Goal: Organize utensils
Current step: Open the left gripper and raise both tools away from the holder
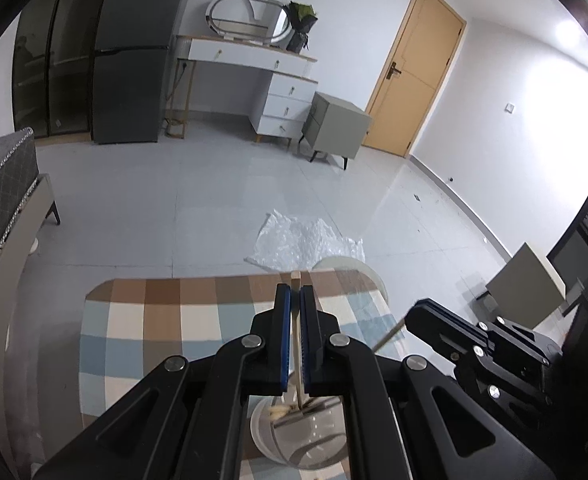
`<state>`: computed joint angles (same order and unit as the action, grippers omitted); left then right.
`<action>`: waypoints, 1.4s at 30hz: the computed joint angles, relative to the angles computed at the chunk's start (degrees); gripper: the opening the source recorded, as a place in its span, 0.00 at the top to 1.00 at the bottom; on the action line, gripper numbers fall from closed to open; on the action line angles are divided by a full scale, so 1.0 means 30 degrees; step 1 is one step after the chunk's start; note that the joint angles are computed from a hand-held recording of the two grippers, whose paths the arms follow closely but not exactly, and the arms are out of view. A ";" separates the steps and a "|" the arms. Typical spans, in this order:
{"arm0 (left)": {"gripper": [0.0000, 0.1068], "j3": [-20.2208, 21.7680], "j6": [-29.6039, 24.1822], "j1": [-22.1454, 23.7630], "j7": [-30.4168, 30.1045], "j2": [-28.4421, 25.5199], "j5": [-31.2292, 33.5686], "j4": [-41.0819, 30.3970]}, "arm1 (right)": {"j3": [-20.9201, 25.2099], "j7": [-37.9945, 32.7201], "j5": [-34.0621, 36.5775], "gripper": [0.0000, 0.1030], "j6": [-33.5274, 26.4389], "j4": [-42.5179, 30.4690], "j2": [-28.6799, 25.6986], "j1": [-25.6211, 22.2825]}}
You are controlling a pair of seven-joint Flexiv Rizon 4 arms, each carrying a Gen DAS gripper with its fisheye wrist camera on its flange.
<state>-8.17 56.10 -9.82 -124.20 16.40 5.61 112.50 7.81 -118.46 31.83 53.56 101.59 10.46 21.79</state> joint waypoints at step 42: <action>0.30 -0.4265 -0.8281 0.1146 -0.5926 0.6193 0.3936 -0.0192 | -0.1810 0.3522 -0.0579 0.06 -0.0533 0.6201 0.8362 0.0913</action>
<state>-20.97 31.26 -6.38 -141.98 34.98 17.42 111.92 2.38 -107.89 30.09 51.96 120.20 35.54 24.53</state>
